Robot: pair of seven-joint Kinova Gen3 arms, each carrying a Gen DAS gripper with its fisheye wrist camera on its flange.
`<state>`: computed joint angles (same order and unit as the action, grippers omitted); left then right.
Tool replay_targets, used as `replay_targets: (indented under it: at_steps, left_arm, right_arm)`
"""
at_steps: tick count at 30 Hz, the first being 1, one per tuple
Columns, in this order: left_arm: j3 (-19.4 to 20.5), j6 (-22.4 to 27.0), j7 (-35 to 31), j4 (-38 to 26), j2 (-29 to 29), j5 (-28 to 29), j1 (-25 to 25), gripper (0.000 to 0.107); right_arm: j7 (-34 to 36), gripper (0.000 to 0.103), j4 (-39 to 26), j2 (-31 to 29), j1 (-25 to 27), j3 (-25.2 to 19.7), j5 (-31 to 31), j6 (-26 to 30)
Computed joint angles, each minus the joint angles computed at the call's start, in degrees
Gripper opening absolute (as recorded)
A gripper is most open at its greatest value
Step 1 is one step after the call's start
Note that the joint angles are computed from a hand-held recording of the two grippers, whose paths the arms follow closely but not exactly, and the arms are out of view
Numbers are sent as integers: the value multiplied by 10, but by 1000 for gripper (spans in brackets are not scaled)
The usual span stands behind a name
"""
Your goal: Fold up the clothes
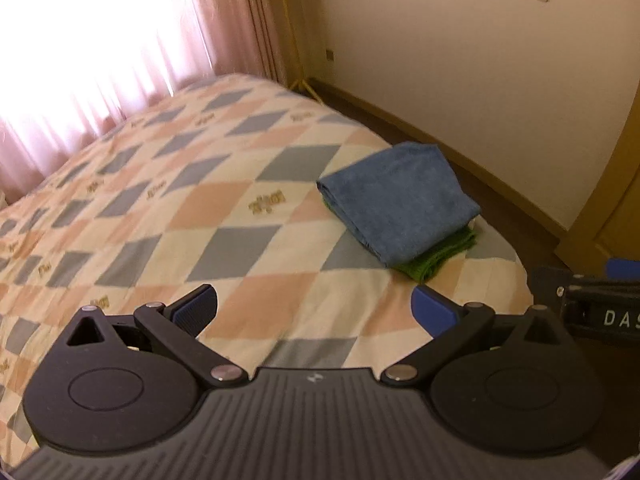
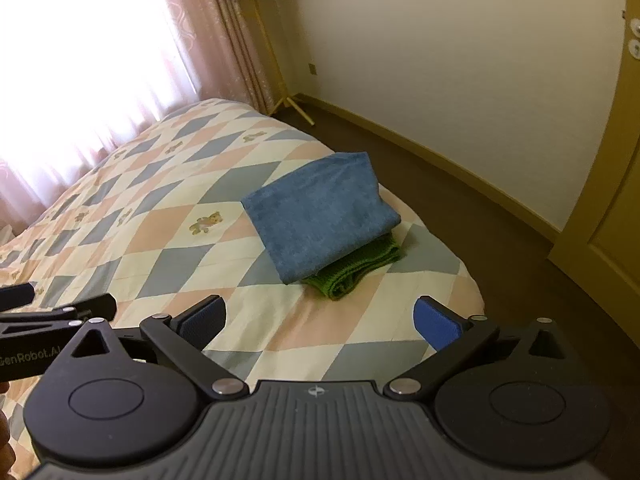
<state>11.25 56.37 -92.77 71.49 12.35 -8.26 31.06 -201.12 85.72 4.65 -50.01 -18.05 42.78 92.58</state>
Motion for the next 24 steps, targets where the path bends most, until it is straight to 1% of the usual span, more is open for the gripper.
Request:
replay_targets:
  at_steps: [6,9,12,17,24]
  left_arm:
    - [-2,32,26,-42,33,-20,29,102]
    - [-9,48,52,-66,53,-29,48,102]
    - [-19,56,87,-87,70,-54,73,102]
    - [-29,97,109,-151,111,-67,97,102]
    - [-49,162,119,-256,173,-70,125,102]
  right_arm:
    - [46,103,26,-28,37,8,-24,-47]
    - [69,103,40,-40,62,9,-40,-68]
    - [99,103,55,-52,89,12,-55,-92]
    - [157,103,79,-67,136,21,-85,-145]
    - [268,103,91,-72,199,43,-126,-206]
